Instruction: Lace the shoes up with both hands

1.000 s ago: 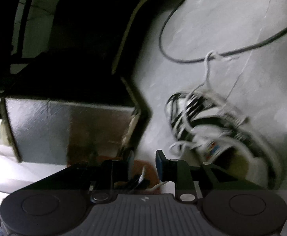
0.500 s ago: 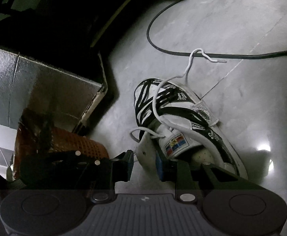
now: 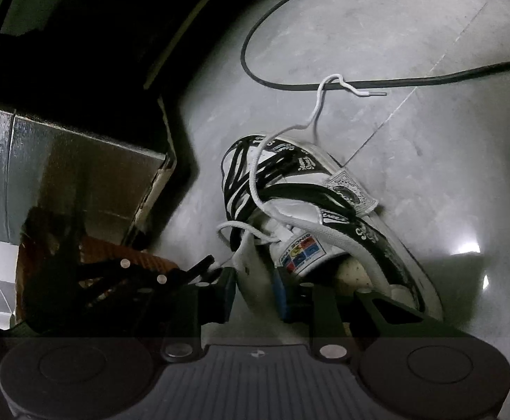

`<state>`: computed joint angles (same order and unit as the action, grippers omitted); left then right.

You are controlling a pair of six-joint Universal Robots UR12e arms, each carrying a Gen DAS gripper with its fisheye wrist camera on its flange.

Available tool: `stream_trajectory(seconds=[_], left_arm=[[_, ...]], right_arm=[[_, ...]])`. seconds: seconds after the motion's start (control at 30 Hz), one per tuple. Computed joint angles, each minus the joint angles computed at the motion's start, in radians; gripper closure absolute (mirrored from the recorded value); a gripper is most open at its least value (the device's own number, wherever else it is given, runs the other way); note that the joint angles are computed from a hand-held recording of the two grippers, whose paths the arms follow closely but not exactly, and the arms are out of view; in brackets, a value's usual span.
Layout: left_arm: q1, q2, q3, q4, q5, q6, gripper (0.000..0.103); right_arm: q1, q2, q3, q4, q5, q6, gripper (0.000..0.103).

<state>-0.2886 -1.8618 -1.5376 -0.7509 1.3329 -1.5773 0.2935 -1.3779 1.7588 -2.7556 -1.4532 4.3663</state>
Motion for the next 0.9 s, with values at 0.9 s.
stream_trajectory(seconds=[0.9], left_arm=[[-0.027, -0.01, -0.009, 0.038, 0.023, 0.125, 0.098]], right_arm=[[-0.012, -0.001, 0.035, -0.139, 0.013, 0.076, 0.075]])
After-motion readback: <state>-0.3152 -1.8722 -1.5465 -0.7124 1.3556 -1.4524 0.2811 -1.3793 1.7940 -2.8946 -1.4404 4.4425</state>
